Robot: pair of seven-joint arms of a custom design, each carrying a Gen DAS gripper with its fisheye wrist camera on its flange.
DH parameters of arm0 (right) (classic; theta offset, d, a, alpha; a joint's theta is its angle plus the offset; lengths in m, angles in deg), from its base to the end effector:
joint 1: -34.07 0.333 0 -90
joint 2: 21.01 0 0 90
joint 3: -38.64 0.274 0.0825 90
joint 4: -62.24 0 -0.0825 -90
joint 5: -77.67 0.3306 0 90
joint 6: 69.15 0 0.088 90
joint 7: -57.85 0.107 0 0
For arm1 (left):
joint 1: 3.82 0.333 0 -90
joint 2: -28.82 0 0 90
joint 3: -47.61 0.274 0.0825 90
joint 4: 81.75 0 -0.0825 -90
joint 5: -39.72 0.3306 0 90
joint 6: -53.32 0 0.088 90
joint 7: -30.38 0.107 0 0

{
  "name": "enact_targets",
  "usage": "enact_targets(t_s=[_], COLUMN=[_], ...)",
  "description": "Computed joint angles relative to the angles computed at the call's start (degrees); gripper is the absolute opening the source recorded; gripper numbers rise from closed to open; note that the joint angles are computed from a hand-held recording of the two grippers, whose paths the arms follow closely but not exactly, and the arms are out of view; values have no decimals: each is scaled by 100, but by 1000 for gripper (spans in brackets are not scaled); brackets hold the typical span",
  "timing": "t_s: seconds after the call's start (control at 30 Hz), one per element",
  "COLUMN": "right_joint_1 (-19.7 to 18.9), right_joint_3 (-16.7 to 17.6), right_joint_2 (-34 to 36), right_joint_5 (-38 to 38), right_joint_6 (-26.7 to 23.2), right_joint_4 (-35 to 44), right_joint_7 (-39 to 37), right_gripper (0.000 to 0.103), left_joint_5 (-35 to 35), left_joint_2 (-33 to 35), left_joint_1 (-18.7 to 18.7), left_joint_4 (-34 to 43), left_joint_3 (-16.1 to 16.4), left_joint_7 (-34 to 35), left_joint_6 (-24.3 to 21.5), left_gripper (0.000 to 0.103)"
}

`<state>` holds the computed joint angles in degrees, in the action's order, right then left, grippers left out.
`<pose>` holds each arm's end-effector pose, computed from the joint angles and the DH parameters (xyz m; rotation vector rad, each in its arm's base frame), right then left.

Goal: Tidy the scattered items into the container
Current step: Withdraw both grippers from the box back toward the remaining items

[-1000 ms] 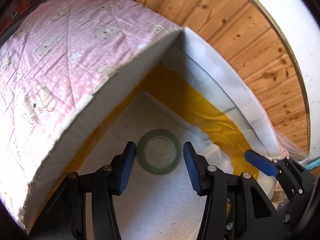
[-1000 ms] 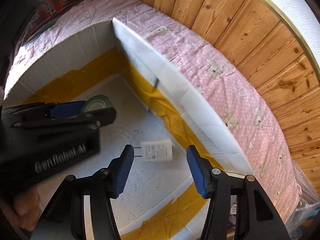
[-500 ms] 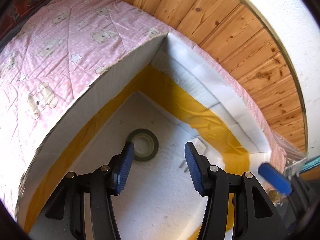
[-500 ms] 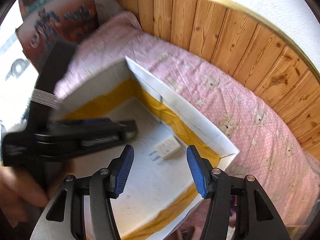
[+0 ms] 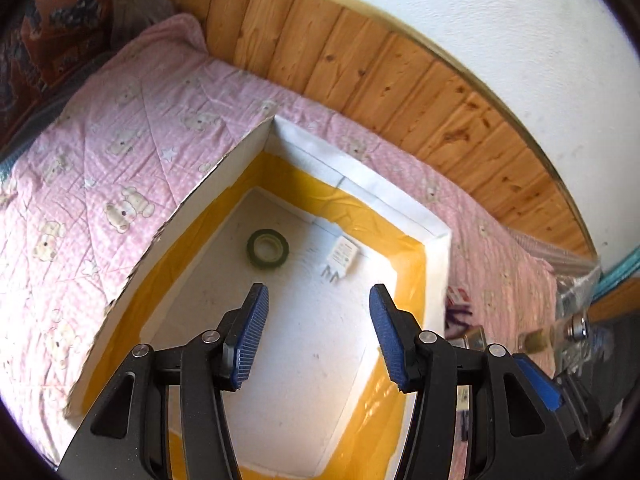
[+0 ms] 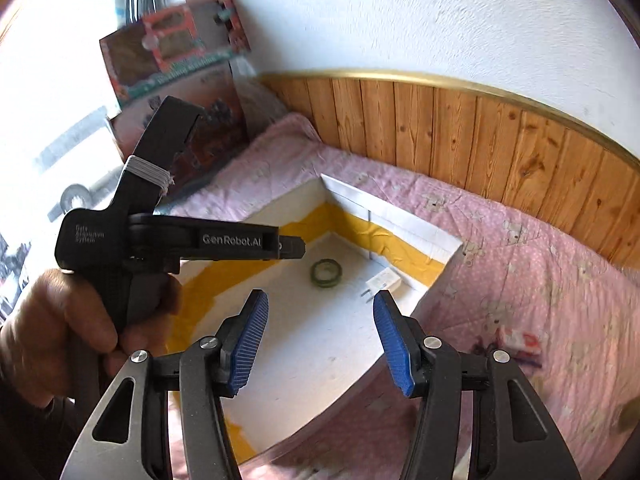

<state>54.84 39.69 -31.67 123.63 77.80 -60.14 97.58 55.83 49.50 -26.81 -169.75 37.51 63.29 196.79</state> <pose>0.4680 0.1760 0.5308 -2.0957 0.9629 -0.2176 0.5495 -0.3396 0.4977 -2.2595 1.7079 -0.8959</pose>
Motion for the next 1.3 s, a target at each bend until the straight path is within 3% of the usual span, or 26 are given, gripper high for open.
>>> enact_targets(t_s=[0.2,0.47,0.63,0.9,1.13,1.3], right_joint_1=[306,579,524,-6,-546,-688], right_joint_3=[-310,-679,-1024,-1158,-987,-1154], right_joint_2=[-1238,-2823,-3387,-3475,-2886,-2315], right_joint_5=[1129,1452,1536,1198,182,-323], right_joint_6=[59,-128,-251,-192,252,395], right_joint_4=[-1209,-2428,-2934,-3194,-3195,-3092], right_joint_7=[-880,-1394,-1431,-951,159,617], right_gripper=[56,56,56,56,56,56], left_joint_5=[345,593,395,318,102,-48], left_joint_2=[-902,-1738,-1774,-1167,-339,87], left_joint_1=[-88,-101,-176,-601,-991,-1161], left_joint_4=[-1020,-2097,-2194,-1511,-602,-103], left_joint_3=[-146,-498,-741,-873,-771,-655], left_joint_7=[-117,-573,-84,603,989,1201], left_joint_6=[279,707,1023,812,401,156], left_gripper=[55,55,55,55,55,55])
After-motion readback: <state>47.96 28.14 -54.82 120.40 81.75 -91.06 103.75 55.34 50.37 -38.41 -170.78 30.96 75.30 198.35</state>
